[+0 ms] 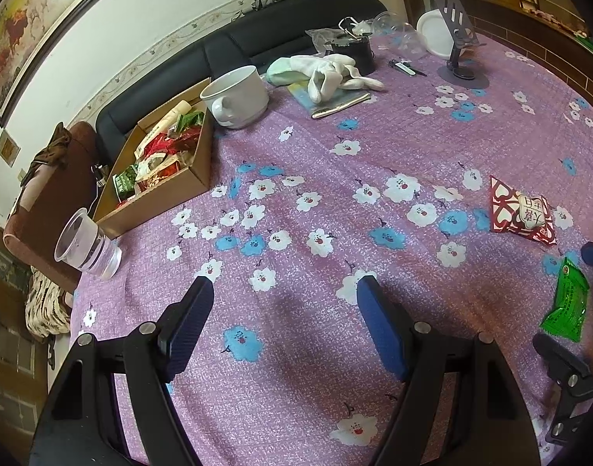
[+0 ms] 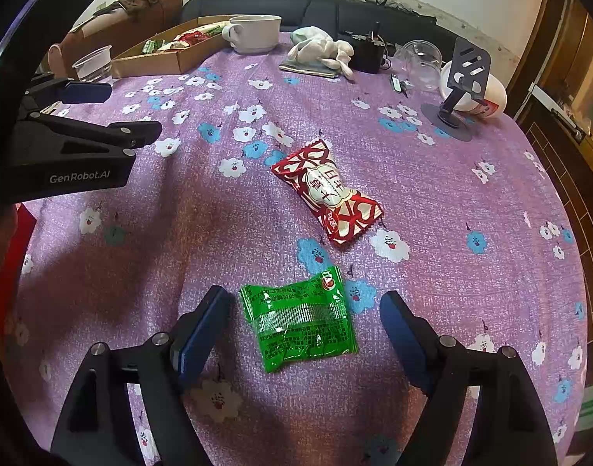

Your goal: Organize snacks

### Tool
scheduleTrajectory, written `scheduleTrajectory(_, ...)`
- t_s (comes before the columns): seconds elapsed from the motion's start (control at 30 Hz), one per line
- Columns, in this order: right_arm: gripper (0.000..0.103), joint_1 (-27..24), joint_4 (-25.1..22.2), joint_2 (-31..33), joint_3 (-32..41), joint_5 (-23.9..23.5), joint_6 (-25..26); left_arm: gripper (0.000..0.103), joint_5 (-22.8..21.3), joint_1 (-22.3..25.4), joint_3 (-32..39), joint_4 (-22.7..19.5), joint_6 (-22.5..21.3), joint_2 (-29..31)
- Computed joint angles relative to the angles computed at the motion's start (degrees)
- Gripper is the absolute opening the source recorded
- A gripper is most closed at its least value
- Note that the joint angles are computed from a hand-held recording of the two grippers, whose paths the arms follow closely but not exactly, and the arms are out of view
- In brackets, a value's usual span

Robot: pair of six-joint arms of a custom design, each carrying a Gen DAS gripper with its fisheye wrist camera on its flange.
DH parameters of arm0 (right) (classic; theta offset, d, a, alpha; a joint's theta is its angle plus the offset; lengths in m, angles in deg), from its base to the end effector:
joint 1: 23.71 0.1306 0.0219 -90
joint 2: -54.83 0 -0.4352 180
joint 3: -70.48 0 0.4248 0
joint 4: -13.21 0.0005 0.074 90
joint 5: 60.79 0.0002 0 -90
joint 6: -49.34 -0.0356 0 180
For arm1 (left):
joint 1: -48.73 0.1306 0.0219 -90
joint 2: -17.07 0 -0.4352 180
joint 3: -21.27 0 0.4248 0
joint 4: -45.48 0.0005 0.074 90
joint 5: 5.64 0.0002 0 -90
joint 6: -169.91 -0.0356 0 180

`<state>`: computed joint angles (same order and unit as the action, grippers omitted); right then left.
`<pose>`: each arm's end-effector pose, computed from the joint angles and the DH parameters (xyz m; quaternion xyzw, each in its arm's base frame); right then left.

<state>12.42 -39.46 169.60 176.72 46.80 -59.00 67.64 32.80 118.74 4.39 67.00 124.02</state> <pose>0.5528 0.3896 0.3681 -0.1104 0.9516 -0.0192 0.2863 0.6145 -0.1653 0.3933 0.1844 0.9143 0.1280 0.3372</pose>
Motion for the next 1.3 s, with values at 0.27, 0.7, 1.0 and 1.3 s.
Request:
scheduleTrajectory(0.27,0.082,0.0,0.0,0.0,0.0,0.0,0.0,0.076,-0.2,-0.1,0.1,0.0,-0.2,0.1)
scheduleTrajectory(0.7,0.082,0.0,0.0,0.0,0.0,0.1,-0.1,0.076,-0.1,-0.1,-0.1,0.0,-0.4,0.0)
scheduleTrajectory(1.0,0.082,0.1,0.1,-0.1,-0.1,0.2,-0.1,0.076,-1.4,-0.2,-0.6,1.4,-0.8,-0.5)
scheduleTrajectory(1.3,0.083,0.0,0.1,-0.1,-0.2,0.2,-0.1,0.076,-3.4,-0.3,-1.6,3.9,-1.4,-1.4)
